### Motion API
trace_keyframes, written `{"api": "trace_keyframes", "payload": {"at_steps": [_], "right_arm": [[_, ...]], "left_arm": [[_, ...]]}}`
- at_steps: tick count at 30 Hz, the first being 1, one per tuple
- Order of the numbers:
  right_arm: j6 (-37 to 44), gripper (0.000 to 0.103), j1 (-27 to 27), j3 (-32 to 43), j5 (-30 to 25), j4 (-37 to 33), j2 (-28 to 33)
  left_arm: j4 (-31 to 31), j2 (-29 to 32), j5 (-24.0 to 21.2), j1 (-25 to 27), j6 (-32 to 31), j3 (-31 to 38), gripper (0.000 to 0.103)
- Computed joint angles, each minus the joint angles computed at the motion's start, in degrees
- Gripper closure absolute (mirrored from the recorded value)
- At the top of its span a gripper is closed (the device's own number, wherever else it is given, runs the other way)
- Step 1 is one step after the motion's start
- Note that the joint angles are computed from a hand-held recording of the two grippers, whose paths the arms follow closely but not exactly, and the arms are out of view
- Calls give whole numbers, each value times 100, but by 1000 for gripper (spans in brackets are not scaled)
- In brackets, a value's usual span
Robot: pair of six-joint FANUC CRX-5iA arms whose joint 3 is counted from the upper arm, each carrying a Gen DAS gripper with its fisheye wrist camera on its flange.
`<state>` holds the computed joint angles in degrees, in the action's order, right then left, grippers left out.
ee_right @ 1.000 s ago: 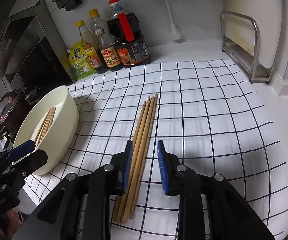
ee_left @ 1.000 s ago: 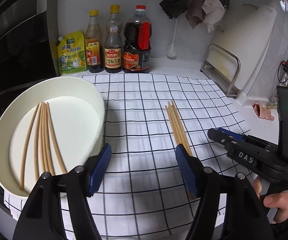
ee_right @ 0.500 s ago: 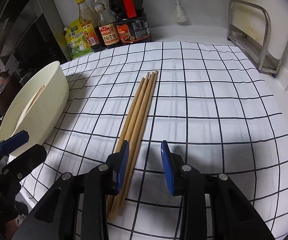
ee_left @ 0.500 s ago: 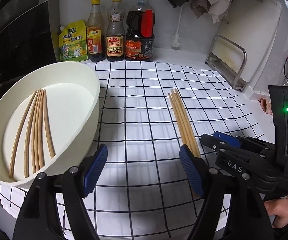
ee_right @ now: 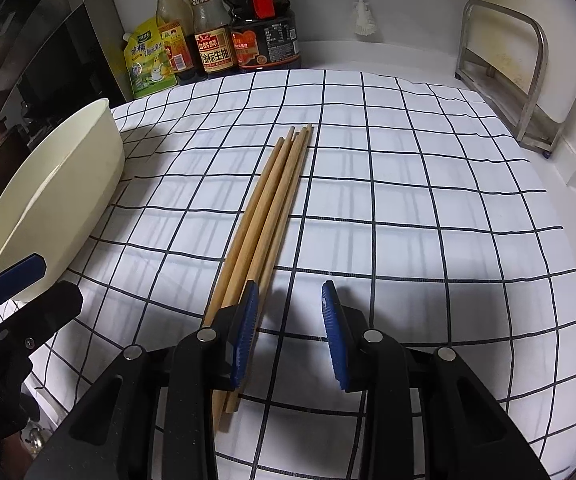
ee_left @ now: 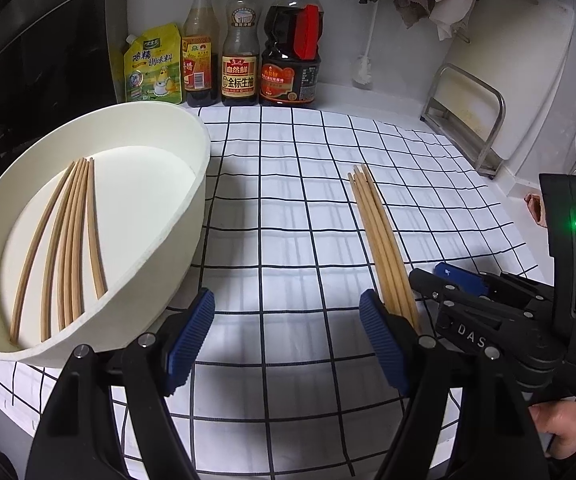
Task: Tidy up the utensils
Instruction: 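Lower both open tools over the remaining chopsticks, right tool at the single chopstick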
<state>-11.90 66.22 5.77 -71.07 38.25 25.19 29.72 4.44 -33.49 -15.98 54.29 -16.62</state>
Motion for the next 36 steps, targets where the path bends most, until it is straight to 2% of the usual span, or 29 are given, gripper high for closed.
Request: {"api": "trace_keyframes", "payload": {"at_steps": [13, 28, 36], "right_arm": [[377, 71, 8, 444, -478, -158, 307], [-294, 71, 66, -391, -456, -133, -310], [-631, 71, 90, -841, -102, 49, -628]], "left_arm": [[-110, 57, -2, -38, 103, 27, 29], [-692, 464, -125, -310, 632, 543, 29], [-1148, 731, -224, -507, 1012, 893, 27]]}}
